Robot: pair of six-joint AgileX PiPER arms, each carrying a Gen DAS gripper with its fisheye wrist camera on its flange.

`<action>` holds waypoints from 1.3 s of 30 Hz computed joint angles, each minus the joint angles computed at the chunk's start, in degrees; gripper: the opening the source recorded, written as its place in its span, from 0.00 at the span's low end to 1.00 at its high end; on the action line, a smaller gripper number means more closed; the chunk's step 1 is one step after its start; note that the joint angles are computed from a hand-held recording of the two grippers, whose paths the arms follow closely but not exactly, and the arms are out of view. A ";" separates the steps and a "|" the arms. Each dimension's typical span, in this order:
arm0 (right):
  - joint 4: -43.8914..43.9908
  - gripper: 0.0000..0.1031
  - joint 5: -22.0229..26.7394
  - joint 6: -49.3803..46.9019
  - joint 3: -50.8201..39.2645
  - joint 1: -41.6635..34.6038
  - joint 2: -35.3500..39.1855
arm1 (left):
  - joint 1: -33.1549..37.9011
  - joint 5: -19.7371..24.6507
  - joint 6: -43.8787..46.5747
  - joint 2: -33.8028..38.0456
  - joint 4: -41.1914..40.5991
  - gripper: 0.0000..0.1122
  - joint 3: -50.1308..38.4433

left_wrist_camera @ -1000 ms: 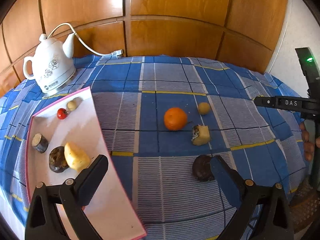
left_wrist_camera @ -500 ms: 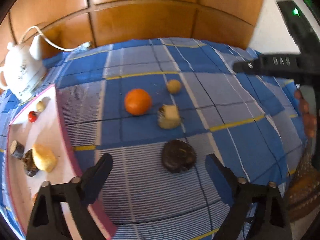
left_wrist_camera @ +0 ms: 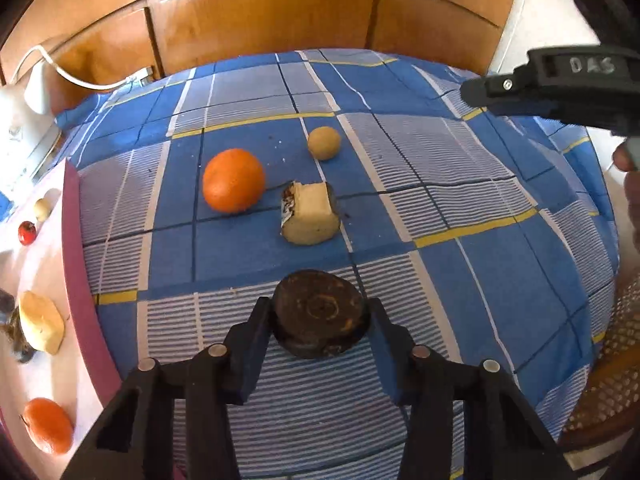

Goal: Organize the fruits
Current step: 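Grasp the dark brown round fruit on the cloth with the left gripper, then lift the dark brown fruit with the left gripper while the right gripper grasps the yellow rind-edged block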

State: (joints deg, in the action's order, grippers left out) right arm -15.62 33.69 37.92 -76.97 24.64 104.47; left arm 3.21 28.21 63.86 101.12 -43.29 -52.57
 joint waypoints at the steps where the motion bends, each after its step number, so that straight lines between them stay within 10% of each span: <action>1: 0.94 0.35 0.09 -1.18 -0.19 0.02 0.25 | 0.72 -0.28 2.16 -0.28 -2.13 0.42 0.92; 11: 15.78 0.35 1.47 -16.63 -2.48 -0.77 3.63 | 2.74 -4.80 24.96 -2.36 -21.07 0.43 8.04; 27: 30.86 0.40 4.18 -30.86 -5.93 0.85 7.57 | 4.17 -3.52 32.97 -2.26 -29.14 0.43 9.52; 39: 18.67 0.52 16.04 -19.36 -28.61 7.30 23.37 | 5.15 -2.34 36.23 -1.90 -32.05 0.43 9.99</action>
